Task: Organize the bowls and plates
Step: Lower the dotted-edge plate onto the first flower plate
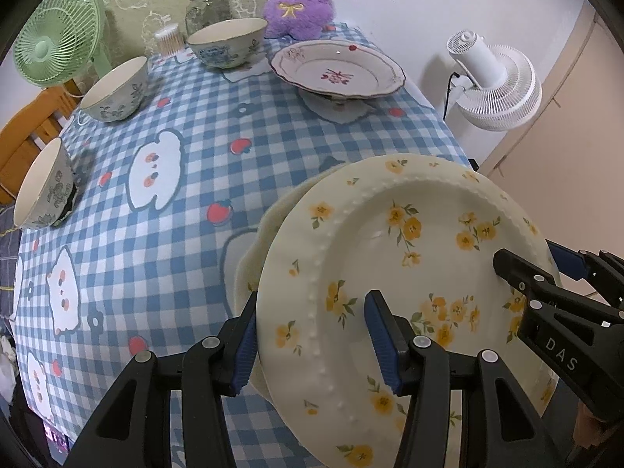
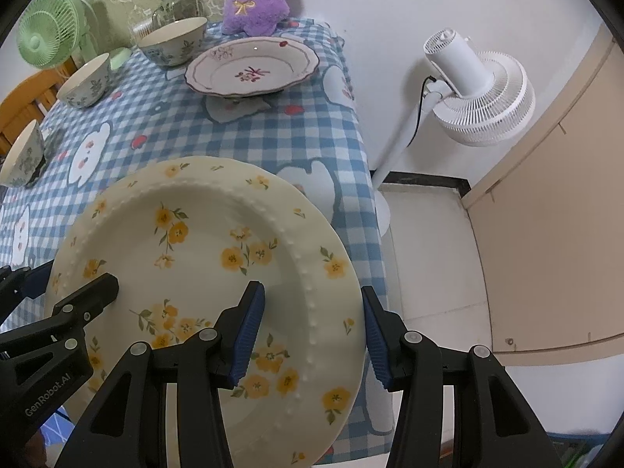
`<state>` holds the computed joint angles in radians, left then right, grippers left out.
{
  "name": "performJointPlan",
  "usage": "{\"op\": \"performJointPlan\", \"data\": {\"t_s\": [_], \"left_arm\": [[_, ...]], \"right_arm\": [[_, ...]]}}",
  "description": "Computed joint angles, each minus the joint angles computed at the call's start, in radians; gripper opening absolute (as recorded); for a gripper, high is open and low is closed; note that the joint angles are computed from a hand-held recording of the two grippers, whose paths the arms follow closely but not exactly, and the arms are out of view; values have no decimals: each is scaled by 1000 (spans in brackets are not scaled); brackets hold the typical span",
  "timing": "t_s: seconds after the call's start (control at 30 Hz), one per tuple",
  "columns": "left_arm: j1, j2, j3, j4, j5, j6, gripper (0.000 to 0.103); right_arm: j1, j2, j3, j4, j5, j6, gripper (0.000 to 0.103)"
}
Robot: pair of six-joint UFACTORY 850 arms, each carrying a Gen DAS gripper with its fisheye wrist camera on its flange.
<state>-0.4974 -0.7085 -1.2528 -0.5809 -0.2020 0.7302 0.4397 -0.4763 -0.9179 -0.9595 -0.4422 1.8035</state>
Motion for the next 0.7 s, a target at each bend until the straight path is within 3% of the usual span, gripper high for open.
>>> {"op": "performJointPlan", "data": {"t_s": [0.7], "left_arm": [[-11, -32, -10, 132, -3, -143, 53]], "right_arm": [[-12, -38, -6, 15, 36, -14, 52]]}}
